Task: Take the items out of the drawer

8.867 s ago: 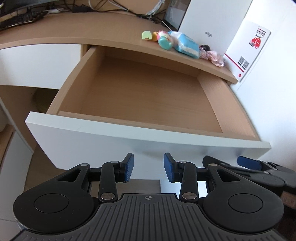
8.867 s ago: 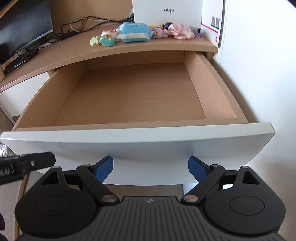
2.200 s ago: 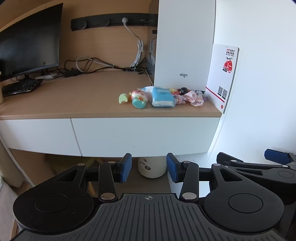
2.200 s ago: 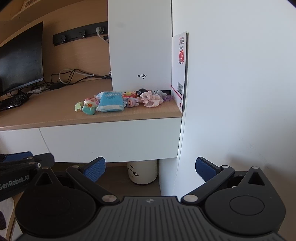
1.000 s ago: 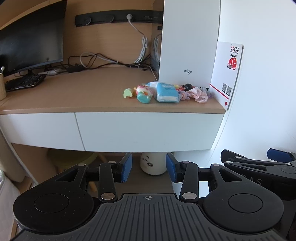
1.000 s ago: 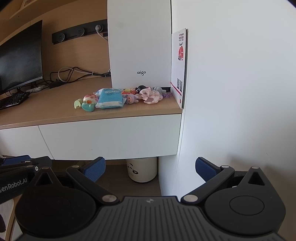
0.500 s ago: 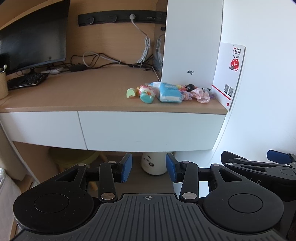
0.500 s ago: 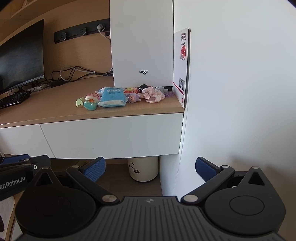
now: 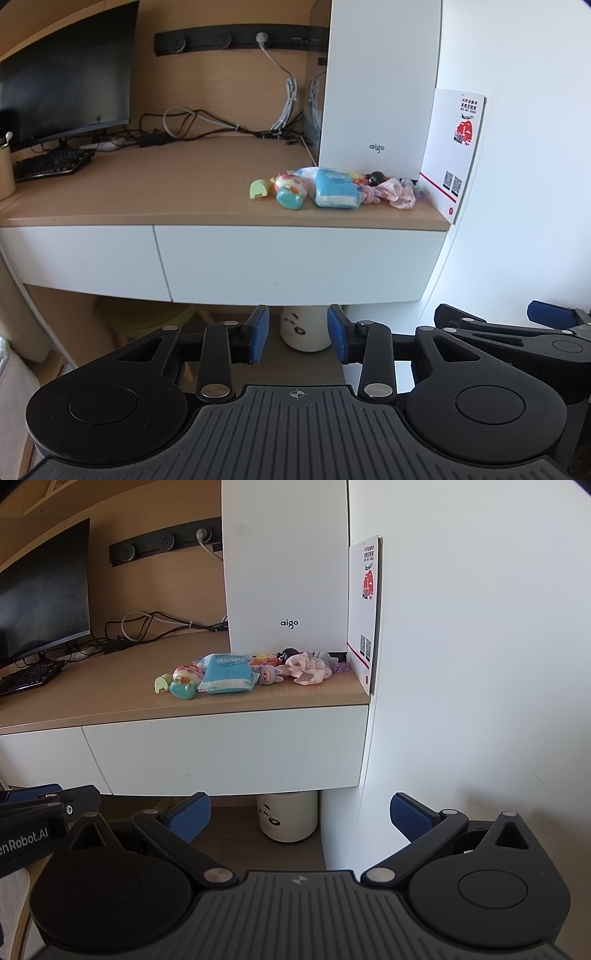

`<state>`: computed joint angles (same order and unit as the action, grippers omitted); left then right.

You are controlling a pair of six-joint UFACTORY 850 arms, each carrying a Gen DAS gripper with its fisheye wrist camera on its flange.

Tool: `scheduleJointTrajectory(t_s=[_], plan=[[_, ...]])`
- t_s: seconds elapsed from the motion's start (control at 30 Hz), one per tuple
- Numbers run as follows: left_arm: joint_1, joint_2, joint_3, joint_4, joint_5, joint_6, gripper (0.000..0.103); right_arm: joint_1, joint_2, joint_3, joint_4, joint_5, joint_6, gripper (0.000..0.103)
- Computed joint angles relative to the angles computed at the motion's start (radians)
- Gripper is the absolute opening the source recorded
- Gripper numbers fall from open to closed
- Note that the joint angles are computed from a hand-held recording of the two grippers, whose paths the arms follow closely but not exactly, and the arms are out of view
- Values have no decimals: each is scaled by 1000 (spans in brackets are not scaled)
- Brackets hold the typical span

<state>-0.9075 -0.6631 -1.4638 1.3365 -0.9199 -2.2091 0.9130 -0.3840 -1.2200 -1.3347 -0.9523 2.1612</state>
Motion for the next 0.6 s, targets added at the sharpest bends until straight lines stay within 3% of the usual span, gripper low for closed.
scheduleJointTrajectory(t_s=[0.13, 0.6], plan=[[0, 0, 0, 1, 2, -2, 29, 1, -1, 0, 0, -1, 0, 103], [1, -13, -21, -12, 7, 9, 29, 3, 0, -4, 1, -6, 2, 103]])
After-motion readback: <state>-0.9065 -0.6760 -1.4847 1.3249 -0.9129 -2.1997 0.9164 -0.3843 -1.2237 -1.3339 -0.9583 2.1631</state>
